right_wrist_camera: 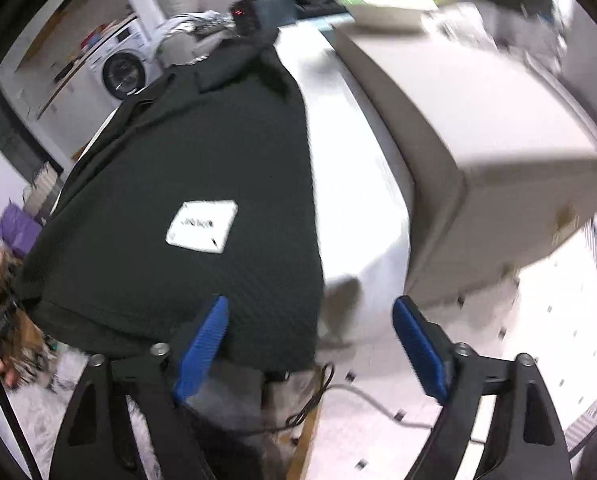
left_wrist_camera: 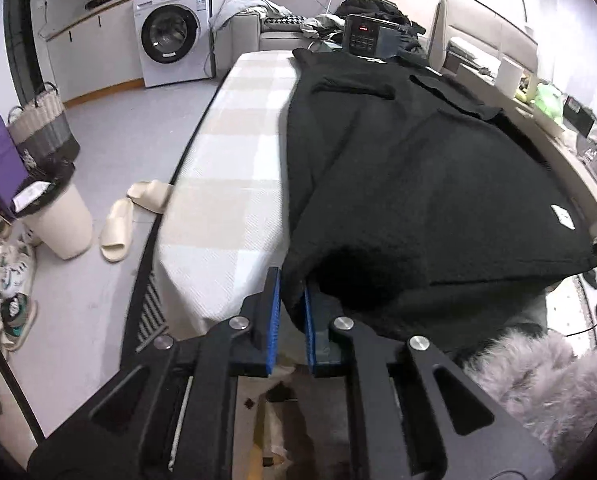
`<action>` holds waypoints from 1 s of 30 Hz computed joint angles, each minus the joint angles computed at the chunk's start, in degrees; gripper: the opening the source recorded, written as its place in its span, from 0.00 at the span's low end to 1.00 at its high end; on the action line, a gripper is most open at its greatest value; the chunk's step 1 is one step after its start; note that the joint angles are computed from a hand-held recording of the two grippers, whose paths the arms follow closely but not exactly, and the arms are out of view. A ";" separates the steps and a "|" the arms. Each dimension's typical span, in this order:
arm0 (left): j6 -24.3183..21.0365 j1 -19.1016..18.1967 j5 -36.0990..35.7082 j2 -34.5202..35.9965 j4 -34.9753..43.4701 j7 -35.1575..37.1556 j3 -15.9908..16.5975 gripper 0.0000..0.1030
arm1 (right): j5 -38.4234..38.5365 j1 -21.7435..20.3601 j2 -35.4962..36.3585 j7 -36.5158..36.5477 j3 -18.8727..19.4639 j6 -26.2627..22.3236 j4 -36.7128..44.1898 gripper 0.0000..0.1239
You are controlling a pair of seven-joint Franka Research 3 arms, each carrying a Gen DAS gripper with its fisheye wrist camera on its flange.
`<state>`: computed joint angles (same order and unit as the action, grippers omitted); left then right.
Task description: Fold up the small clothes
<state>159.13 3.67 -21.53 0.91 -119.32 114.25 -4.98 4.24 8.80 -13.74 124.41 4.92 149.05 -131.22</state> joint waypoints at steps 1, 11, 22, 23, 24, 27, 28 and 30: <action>-0.04 0.00 -1.79 -0.04 -0.03 1.48 -0.11 0.08 | 3.04 0.88 -0.17 -1.16 -0.85 1.93 -1.14 0.62; 1.44 -0.29 5.94 0.12 -0.76 -5.64 0.08 0.33 | 7.40 -0.39 -0.61 -5.29 1.17 12.18 -3.55 0.05; 0.50 0.31 5.00 0.82 -0.59 -2.49 -0.49 0.37 | -3.60 -4.14 -0.22 8.22 1.92 7.47 -3.20 0.05; 0.23 0.38 3.24 0.60 -0.61 -0.97 -0.59 0.36 | -2.99 -3.68 -0.39 8.13 1.41 8.26 -3.58 0.05; 0.58 0.37 0.22 0.31 -0.79 1.68 -0.78 0.32 | -1.49 -2.90 -0.90 6.89 0.48 9.39 -4.38 0.05; 0.78 -0.03 -5.71 -0.19 -0.92 6.46 -0.81 0.21 | 6.62 0.68 -1.83 -0.09 -2.93 12.46 -6.23 0.12; 0.54 -0.18 -7.72 -0.20 -0.83 7.81 -0.78 0.13 | 10.20 2.26 -2.05 -3.29 -4.22 13.67 -6.81 0.18; 0.06 -0.45 -12.56 -0.27 -0.64 11.51 -0.84 0.07 | 14.01 3.27 -2.27 -6.69 -4.63 15.30 -7.50 0.34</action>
<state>159.20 3.21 -34.09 0.64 -119.95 125.76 -5.83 18.25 12.08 -16.01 117.72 0.29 164.35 -138.71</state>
